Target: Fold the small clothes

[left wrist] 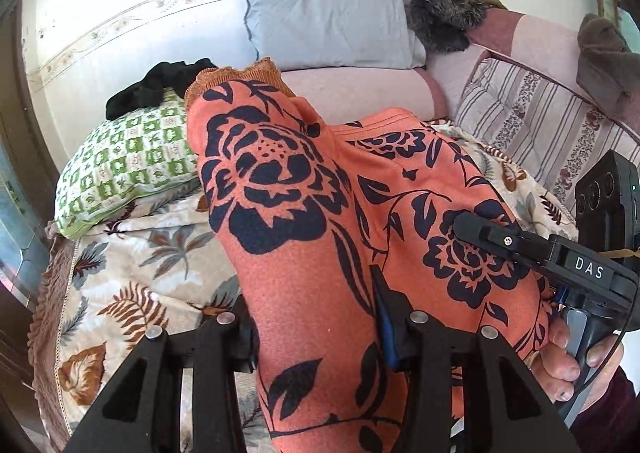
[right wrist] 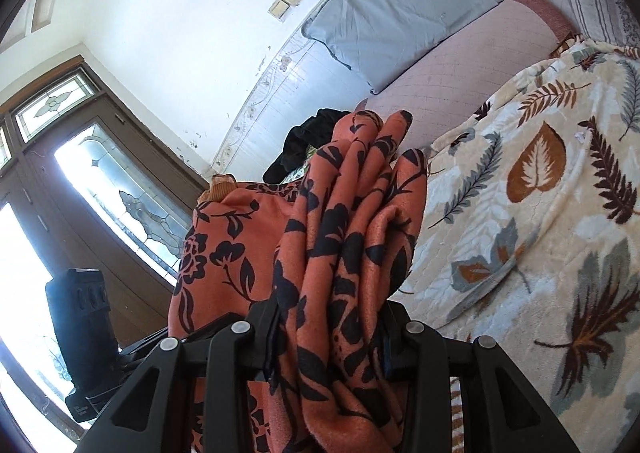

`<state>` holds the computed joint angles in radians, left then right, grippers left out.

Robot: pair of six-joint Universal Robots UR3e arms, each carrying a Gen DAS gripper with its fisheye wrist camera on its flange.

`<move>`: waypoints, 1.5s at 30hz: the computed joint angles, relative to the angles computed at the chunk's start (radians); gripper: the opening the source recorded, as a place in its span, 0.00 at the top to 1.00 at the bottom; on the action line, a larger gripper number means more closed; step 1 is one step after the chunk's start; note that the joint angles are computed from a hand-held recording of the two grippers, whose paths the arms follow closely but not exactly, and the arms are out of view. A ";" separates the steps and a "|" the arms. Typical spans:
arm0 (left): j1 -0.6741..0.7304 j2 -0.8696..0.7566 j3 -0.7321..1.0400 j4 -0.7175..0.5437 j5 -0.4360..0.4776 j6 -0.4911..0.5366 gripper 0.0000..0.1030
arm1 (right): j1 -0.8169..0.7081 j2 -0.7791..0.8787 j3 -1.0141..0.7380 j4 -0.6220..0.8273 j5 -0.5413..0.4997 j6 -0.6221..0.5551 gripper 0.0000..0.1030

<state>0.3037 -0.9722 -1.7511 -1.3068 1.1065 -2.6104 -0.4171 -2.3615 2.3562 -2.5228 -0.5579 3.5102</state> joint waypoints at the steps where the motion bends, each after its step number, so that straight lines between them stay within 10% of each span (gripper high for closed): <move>1: 0.008 0.004 -0.013 0.005 0.004 0.002 0.56 | 0.038 0.053 0.003 -0.075 -0.025 0.035 0.62; 10: 0.119 -0.012 -0.131 0.062 -0.031 0.048 0.56 | 0.274 0.475 -0.055 -0.463 -0.217 0.173 0.62; 32: 0.089 -0.219 -0.268 0.331 0.018 -0.003 0.55 | 0.427 0.752 -0.141 -0.509 -0.384 0.253 0.62; 38: -0.086 -0.414 -0.275 0.484 0.347 -0.117 0.22 | 0.473 0.819 -0.256 -0.177 -0.547 0.232 0.38; 42: 0.018 -0.307 -0.291 0.486 0.224 -0.117 0.20 | 0.462 0.693 -0.200 -0.276 -0.644 0.225 0.33; 45: -0.024 -0.343 -0.307 0.650 0.303 -0.148 0.19 | 0.450 0.642 -0.177 -0.415 -0.632 0.173 0.36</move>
